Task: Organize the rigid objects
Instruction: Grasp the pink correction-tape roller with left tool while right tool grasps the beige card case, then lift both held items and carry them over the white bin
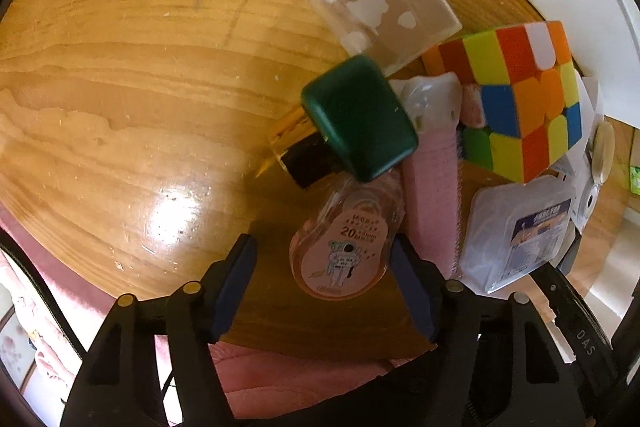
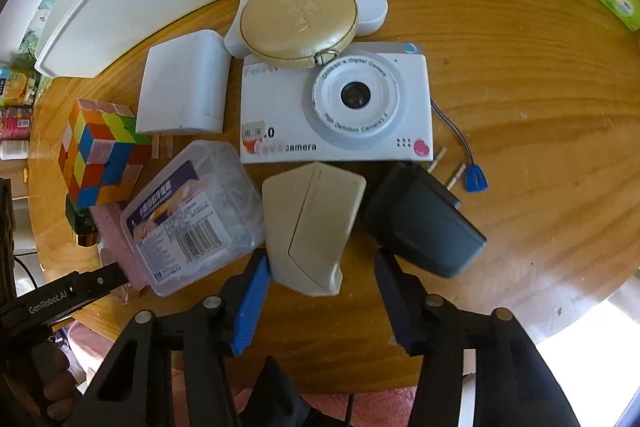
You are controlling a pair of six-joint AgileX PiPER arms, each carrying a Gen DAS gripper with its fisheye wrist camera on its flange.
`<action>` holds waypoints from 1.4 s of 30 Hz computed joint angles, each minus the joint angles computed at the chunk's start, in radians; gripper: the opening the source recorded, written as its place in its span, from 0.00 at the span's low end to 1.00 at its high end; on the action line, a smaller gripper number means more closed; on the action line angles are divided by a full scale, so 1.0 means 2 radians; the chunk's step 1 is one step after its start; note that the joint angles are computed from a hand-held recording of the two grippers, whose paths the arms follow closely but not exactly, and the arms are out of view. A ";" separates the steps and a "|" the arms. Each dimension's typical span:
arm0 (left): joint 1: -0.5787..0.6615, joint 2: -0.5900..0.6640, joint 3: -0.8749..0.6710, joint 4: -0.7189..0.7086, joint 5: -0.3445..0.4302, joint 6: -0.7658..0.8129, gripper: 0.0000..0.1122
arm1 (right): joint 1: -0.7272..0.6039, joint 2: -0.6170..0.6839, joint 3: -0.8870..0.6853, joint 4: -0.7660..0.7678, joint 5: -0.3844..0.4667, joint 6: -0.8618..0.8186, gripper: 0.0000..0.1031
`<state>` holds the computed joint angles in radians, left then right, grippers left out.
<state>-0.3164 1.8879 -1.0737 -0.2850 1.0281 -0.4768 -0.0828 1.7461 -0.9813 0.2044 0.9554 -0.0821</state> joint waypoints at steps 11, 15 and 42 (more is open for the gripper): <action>0.003 0.017 -0.076 0.012 0.053 -0.026 0.48 | 0.030 0.050 -0.068 0.002 0.018 0.010 0.41; 0.001 0.029 -0.091 0.013 0.055 -0.027 0.48 | 0.026 0.071 -0.090 0.009 0.019 0.004 0.41; -0.027 -0.128 0.030 -0.004 0.003 0.042 0.48 | 0.020 -0.181 0.143 0.009 -0.037 0.047 0.40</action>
